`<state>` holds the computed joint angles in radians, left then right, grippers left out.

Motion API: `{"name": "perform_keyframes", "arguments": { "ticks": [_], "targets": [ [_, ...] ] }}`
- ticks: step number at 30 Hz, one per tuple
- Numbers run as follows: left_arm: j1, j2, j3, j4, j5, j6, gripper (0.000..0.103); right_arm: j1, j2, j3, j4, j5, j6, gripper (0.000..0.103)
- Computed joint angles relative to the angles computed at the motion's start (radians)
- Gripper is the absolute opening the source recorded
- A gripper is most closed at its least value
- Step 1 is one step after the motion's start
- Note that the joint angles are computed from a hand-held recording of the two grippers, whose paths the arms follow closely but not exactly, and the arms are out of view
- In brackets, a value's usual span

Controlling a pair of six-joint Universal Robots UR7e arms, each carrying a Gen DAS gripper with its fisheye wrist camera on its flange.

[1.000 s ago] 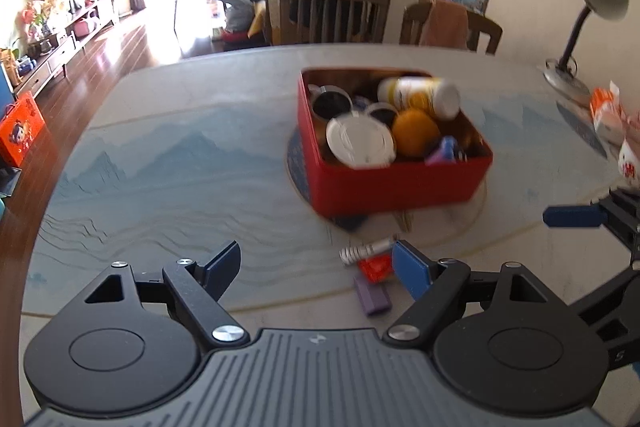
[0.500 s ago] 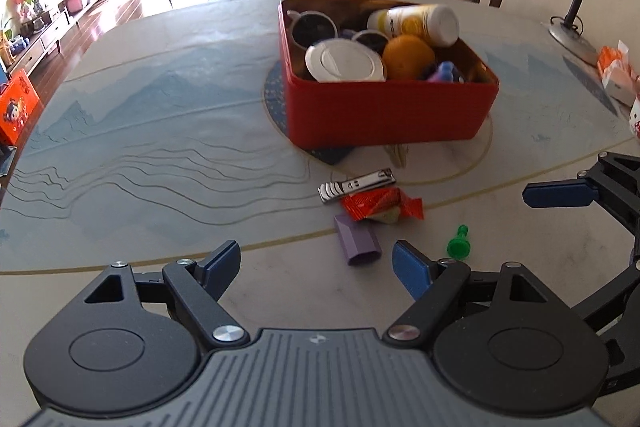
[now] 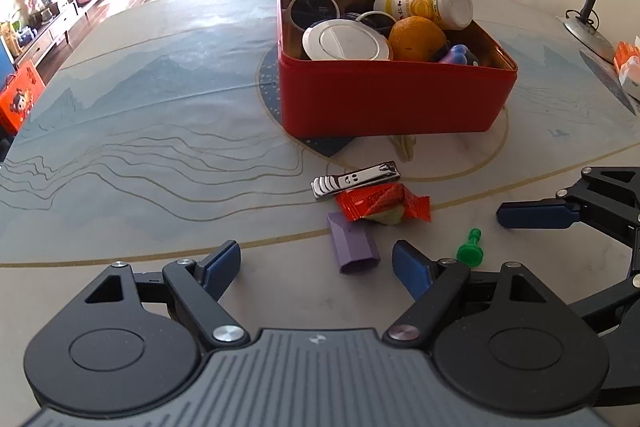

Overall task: Organize rigid objects
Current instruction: 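Grasp the purple tube with the left gripper while the right grasps the green pawn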

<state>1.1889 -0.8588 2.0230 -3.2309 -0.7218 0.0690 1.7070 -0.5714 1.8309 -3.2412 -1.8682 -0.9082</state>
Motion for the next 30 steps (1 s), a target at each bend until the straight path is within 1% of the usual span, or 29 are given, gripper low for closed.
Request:
{"name": "perform_keyframes", "arguments": {
  "ticks": [1,3,5,6,7,9,11,12,13,14,15,18,19,22,30],
  "targets": [
    [-0.002,0.003,-0.002,0.001,0.009,0.003,0.083,0.000,0.001,-0.003,0.003,0.004,-0.004,0.057],
    [-0.004,0.007,-0.006,0.005,0.016,0.006,0.083,-0.001,0.001,-0.008,0.008,0.011,-0.007,0.053],
    [-0.006,0.008,-0.008,0.004,0.017,0.011,0.079,-0.002,0.002,-0.012,0.010,0.015,-0.013,0.050],
    [-0.006,0.008,-0.009,0.005,0.014,0.015,0.073,-0.002,0.002,-0.012,0.009,0.017,-0.018,0.047],
    [-0.008,0.008,-0.009,0.004,0.012,0.022,0.065,-0.002,0.003,-0.014,0.012,0.019,-0.020,0.044],
    [-0.010,0.006,-0.011,0.010,0.005,0.030,0.054,-0.001,0.003,-0.017,0.016,0.021,-0.020,0.039],
    [-0.012,0.005,-0.014,0.021,0.002,0.026,0.049,0.001,0.006,-0.019,0.014,0.019,-0.023,0.037],
    [-0.013,0.005,-0.013,0.023,0.001,0.025,0.045,0.002,0.005,-0.018,0.014,0.019,-0.027,0.035],
    [-0.014,0.004,-0.012,0.024,0.000,0.026,0.040,0.003,0.005,-0.017,0.014,0.019,-0.029,0.030],
    [-0.014,0.003,-0.012,0.025,-0.002,0.028,0.038,0.003,0.005,-0.016,0.012,0.018,-0.029,0.028],
    [-0.015,0.001,-0.011,0.027,-0.005,0.029,0.033,0.004,0.006,-0.015,0.007,0.014,-0.030,0.026],
    [-0.017,-0.001,-0.009,0.032,0.001,0.033,0.031,0.007,0.009,-0.011,-0.012,0.002,-0.024,0.025],
    [-0.017,-0.002,-0.008,0.030,0.004,0.036,0.027,0.008,0.008,-0.009,-0.016,-0.001,-0.020,0.025],
    [-0.012,-0.012,-0.007,0.037,-0.006,0.028,0.021,0.009,0.007,-0.003,-0.028,-0.011,-0.006,0.025],
    [-0.018,-0.046,0.027,-0.013,-0.020,0.048,0.021,0.019,-0.007,0.021,-0.080,-0.034,0.050,0.025]
  ]
}}
